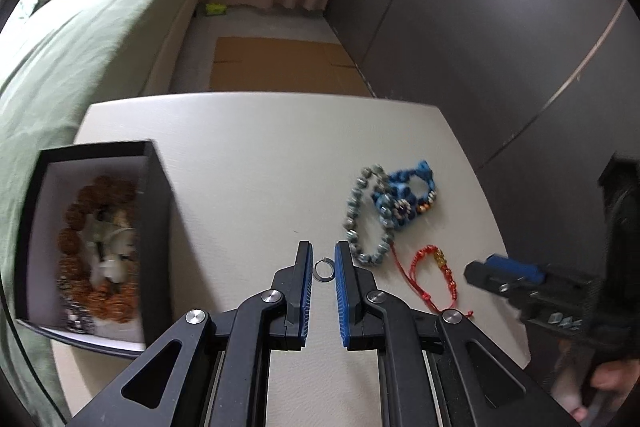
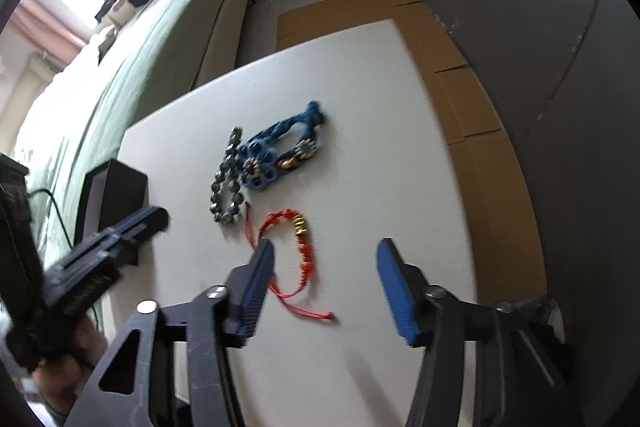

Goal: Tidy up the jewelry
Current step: 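Grasp the small silver ring with the left tool while the right tool grasps the red cord bracelet, then drop the silver ring into the box with the left tool while the right tool lowers the red cord in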

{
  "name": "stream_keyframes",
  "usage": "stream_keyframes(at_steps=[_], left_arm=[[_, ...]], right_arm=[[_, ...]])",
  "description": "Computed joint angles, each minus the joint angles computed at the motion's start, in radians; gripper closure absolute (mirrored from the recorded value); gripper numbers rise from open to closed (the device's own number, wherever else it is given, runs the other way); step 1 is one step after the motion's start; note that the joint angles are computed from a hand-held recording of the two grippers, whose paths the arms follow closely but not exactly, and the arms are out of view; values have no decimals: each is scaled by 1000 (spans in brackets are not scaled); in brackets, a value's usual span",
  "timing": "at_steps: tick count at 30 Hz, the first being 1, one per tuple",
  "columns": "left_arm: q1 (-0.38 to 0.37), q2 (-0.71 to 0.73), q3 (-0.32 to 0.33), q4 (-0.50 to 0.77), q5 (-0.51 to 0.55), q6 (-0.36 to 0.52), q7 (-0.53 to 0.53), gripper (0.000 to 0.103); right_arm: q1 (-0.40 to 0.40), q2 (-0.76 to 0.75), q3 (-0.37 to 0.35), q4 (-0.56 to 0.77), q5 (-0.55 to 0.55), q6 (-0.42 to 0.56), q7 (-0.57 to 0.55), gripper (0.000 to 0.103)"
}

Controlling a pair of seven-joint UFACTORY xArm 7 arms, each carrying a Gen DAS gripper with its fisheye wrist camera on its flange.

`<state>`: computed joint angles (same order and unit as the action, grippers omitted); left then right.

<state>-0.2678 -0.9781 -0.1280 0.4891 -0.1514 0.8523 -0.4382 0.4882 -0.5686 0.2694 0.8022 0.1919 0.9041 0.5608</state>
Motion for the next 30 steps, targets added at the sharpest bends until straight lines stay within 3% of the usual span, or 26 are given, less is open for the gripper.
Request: stream_keyframes(at_steps=[3, 7, 13, 22, 30], left_arm=[[20, -43, 20, -4, 10, 24, 1, 92], [44, -96, 44, -7, 10, 46, 8, 92], [95, -176, 81, -8, 9, 78, 18, 92], [188, -265, 144, -12, 9, 131, 37, 92], [247, -274, 188, -25, 5, 137, 62, 92]], right_arm=[[-6, 41, 28, 24, -32, 10, 14, 70], [-7, 78, 51, 50, -78, 22, 41, 73], [-7, 151, 96, 102, -186, 49, 87, 93], [20, 126, 90, 105, -214, -7, 143, 94], [39, 80, 83, 90, -150, -154, 167, 94]])
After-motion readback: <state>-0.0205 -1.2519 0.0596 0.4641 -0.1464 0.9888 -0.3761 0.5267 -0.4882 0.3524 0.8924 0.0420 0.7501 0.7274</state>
